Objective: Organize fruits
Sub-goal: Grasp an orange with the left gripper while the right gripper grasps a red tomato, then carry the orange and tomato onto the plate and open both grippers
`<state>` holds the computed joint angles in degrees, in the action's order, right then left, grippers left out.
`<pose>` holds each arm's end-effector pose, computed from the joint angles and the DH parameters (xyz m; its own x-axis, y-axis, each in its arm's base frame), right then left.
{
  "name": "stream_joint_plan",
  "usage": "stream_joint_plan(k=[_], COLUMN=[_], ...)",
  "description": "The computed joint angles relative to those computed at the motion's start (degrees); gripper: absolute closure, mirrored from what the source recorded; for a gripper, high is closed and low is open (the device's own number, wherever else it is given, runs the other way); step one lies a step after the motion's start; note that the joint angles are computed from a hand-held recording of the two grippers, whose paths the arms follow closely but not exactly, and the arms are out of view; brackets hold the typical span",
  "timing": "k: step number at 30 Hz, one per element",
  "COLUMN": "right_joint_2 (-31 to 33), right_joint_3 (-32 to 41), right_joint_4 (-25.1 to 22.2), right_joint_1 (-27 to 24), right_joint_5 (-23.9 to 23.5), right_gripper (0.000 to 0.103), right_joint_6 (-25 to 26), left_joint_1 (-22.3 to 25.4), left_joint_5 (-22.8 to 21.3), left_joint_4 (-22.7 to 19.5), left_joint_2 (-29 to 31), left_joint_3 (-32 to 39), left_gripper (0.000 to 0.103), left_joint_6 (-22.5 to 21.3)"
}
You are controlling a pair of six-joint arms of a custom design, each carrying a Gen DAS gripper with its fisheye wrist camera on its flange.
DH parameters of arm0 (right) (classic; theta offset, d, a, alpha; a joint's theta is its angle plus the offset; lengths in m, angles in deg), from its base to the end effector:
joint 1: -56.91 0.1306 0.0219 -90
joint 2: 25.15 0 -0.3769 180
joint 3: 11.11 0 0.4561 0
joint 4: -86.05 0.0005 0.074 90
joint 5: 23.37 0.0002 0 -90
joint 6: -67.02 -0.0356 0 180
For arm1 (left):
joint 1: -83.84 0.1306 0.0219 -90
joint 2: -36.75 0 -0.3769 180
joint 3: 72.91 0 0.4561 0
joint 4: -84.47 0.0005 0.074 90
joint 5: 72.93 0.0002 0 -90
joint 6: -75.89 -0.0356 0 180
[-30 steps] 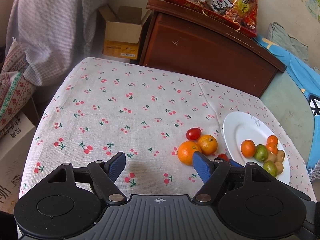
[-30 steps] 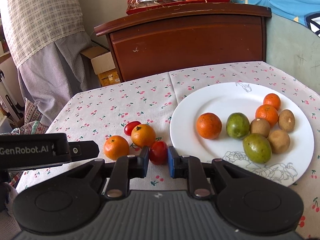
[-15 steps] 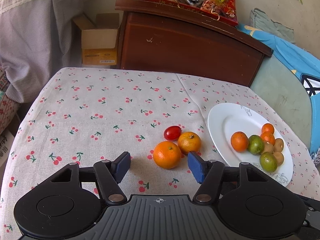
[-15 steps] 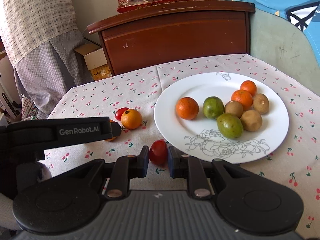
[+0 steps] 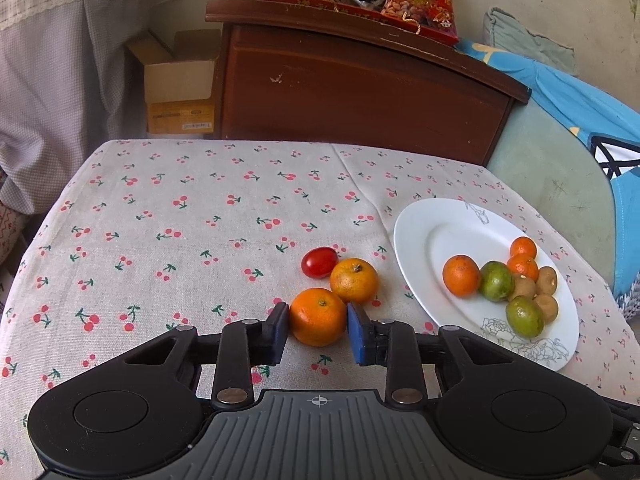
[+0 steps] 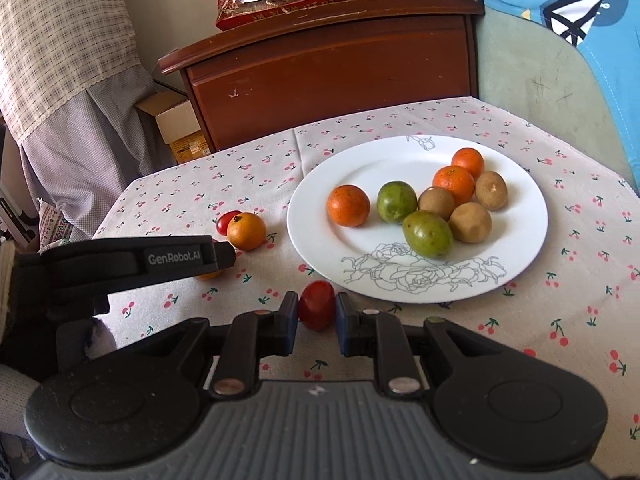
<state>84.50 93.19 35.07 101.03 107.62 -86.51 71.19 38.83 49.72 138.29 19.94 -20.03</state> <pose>0.4893 0.4413 0.3590 -0.5030 0.4534 -0.7358 0.4170 0.8730 0.2530 0.6076 -0.1504 0.3572 -0.6193 0.2372 -0.7485 0.5327 0.8272 -0.1787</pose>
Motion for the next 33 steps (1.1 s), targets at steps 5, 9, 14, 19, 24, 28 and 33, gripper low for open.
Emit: stream_joint_plan(k=[5, 9, 14, 19, 24, 28, 33], right_joint_2=[-1.0, -2.0, -3.7, -5.6, -6.8, -6.9, -6.6], right_joint_3=[-0.8, -1.3, -2.5, -4.3, -5.7, -6.2, -6.9], right_joint_4=[-0.3, -0.5, 0.2, 1.2, 3.3, 4.6, 5.1], right_joint_1=[0.4, 0.9, 1.2, 1.0, 0.4, -0.2, -1.1], right_joint_5=[1.3, 2.6, 4.8, 7.5, 8.9, 8.9, 7.9], right_gripper=[0.085, 0.085, 0.085, 0.085, 0.085, 0.085, 0.085], right_joint_6=[-1.2, -1.7, -2.1, -3.8, -4.4, -4.7, -6.1], left_joint_1=[0.5, 1.0, 1.5, 1.3, 0.5, -1.0, -2.3], left_joint_5=[1.1, 1.9, 4.1, 6.2, 8.8, 8.1, 7.6], left_joint_4=[-1.2, -1.5, -1.6, -0.4, -1.8, -2.7, -5.6], left_joint_2=[-1.4, -2.4, -3.3, -4.4, -3.3, -1.5, 2.1], left_joint_3=[-0.8, -1.2, -1.2, -0.8, 2.3, 5.2, 9.7], left_gripper=[0.074, 0.074, 0.074, 0.074, 0.074, 0.074, 0.074], left_joint_6=[0.0, 0.4, 2.3, 2.9, 3.7, 0.8, -0.9])
